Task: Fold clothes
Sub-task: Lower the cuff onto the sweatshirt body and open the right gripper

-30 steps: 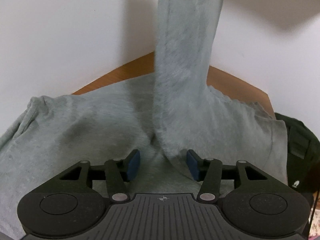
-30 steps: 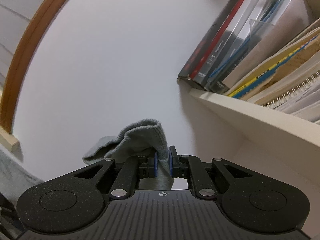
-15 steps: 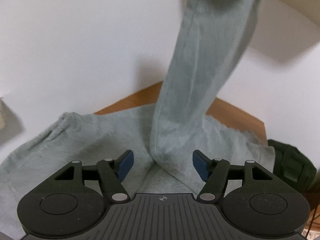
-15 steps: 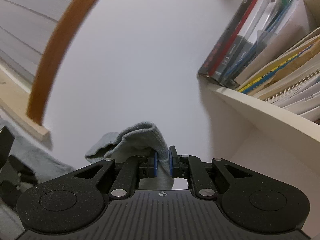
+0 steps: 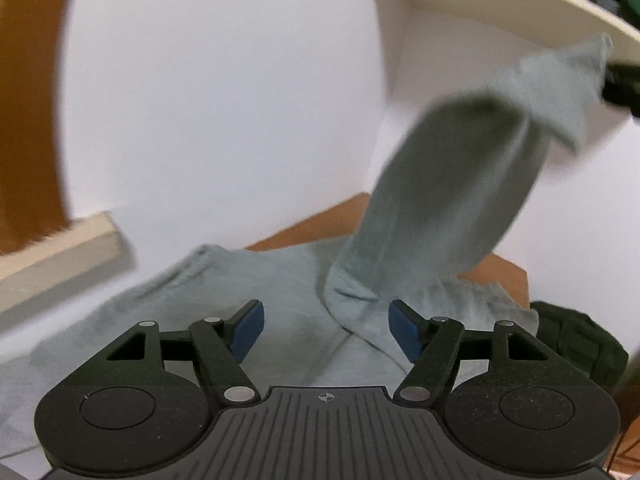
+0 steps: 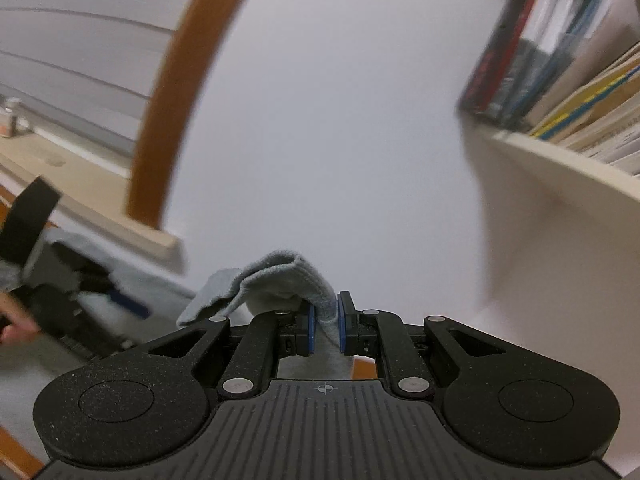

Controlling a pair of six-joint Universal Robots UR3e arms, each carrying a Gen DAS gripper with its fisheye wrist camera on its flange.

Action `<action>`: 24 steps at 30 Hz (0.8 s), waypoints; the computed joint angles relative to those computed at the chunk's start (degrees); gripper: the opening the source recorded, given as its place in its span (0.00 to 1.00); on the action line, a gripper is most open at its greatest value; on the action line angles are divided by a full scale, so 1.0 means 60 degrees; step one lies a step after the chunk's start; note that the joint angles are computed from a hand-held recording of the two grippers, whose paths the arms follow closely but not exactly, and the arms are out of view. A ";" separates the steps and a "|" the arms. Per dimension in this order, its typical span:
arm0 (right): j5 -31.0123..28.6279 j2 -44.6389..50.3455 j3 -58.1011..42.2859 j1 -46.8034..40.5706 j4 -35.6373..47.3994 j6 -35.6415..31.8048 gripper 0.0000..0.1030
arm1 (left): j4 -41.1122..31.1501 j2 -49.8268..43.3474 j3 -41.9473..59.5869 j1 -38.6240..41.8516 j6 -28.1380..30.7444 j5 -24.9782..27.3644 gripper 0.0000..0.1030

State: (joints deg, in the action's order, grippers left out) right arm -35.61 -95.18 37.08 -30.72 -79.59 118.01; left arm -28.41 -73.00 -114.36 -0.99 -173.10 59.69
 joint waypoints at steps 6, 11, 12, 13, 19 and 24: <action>0.0170 -0.0882 0.0049 0.0165 0.2860 -0.1837 0.12 | -0.1266 0.1751 -0.0504 0.1642 0.0613 -0.0958 0.74; -0.0409 -0.1359 0.1101 0.1348 0.2405 -0.1568 0.12 | -0.3284 0.3278 -0.0776 0.3611 0.1807 -0.2132 0.74; -0.0429 -0.1415 0.1232 0.1520 0.2212 -0.1403 0.12 | -0.3792 0.3570 -0.0790 0.4029 0.2109 -0.2383 0.74; -0.0444 -0.1472 0.1372 0.1686 0.1981 -0.1214 0.12 | -0.4217 0.3787 -0.0789 0.4370 0.2372 -0.2571 0.74; -0.0451 -0.1290 0.1325 0.2473 0.1735 -0.0461 0.12 | -0.6224 0.4653 -0.0732 0.6010 0.3725 -0.3397 0.74; -0.0752 -0.1927 0.3244 0.3172 0.1551 -0.0585 0.12 | -0.6905 0.4797 -0.0760 0.6544 0.4246 -0.3462 0.74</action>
